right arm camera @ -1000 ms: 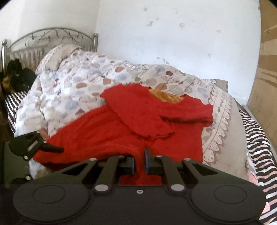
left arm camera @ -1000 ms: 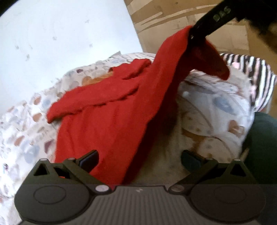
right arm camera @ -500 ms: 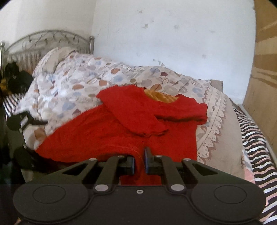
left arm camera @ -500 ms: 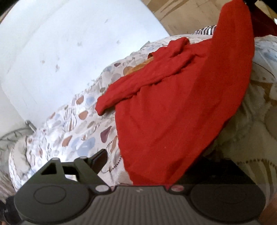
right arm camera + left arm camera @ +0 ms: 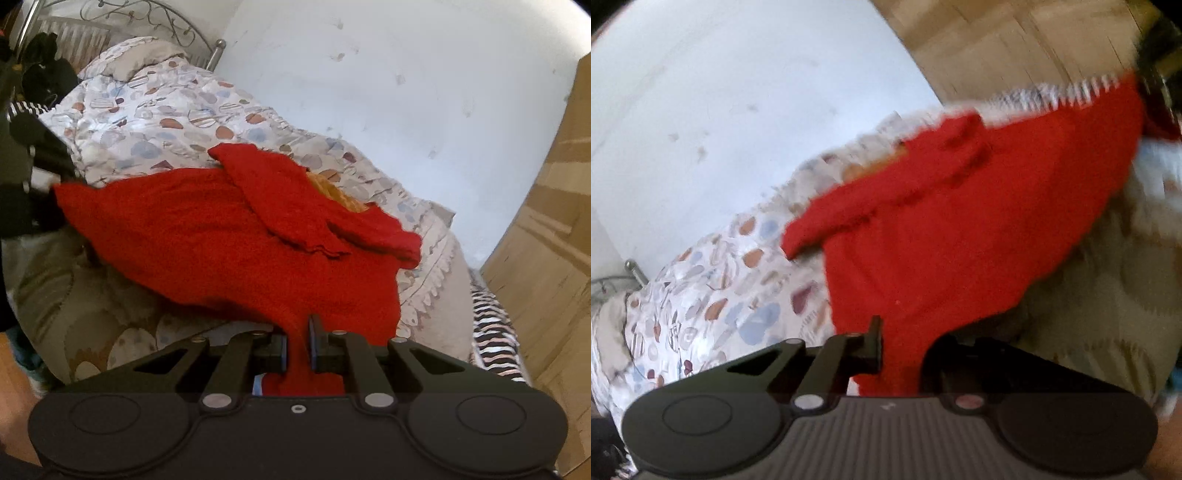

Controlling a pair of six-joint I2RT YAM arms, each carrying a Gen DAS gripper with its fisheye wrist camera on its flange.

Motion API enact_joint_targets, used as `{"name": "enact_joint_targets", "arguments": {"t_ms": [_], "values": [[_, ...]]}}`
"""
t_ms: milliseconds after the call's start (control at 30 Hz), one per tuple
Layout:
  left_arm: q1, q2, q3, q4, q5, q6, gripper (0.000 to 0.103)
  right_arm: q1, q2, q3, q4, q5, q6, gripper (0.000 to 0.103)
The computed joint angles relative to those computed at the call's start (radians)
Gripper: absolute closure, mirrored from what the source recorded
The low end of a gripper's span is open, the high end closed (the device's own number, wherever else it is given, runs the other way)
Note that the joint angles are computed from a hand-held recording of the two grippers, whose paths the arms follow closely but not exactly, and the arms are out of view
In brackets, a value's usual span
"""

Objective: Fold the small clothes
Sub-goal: 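Lift the sweater hem with both grippers and fold it toward the collar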

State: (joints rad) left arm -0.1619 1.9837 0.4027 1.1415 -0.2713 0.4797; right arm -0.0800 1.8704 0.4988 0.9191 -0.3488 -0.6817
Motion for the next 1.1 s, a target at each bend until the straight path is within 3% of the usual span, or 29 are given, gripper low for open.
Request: {"name": "enact_joint_targets", "arguments": {"t_ms": [133,267,400,500,567,667,867,967,1100], "values": [[0.01,-0.055,-0.061,0.13,0.021,-0.04,0.098,0.019,0.031,-0.078,0.237,0.043,0.008,0.094],[0.025,-0.187,-0.115,0.165,0.051,-0.101,0.098,0.005,-0.007,-0.12,0.349,0.029,0.04,0.095],[0.021,-0.384,-0.159,0.085,0.07,-0.13,0.098,-0.021,-0.095,-0.164,0.383,0.004,0.066,0.096],[0.011,-0.551,-0.191,-0.013,0.08,-0.113,0.098,-0.053,-0.243,-0.214,0.317,-0.036,0.095,0.096],[0.011,-0.705,-0.214,-0.138,0.101,-0.119,0.098,-0.088,-0.386,-0.255,0.228,-0.08,0.1,0.096],[-0.004,-1.038,-0.24,-0.439,0.113,-0.116,0.098,-0.155,-0.662,-0.306,0.022,-0.166,0.1,0.096],[-0.155,-1.648,-0.203,-1.041,-0.017,-0.111,0.098,-0.357,-1.228,-0.301,-0.521,-0.419,0.114,0.096],[-0.269,-1.82,-0.139,-1.307,-0.116,-0.147,0.098,-0.499,-1.394,-0.249,-0.793,-0.583,0.077,0.096],[-0.32,-1.881,-0.099,-1.479,-0.139,-0.163,0.098,-0.592,-1.451,-0.195,-1.027,-0.674,-0.03,0.096]]}}
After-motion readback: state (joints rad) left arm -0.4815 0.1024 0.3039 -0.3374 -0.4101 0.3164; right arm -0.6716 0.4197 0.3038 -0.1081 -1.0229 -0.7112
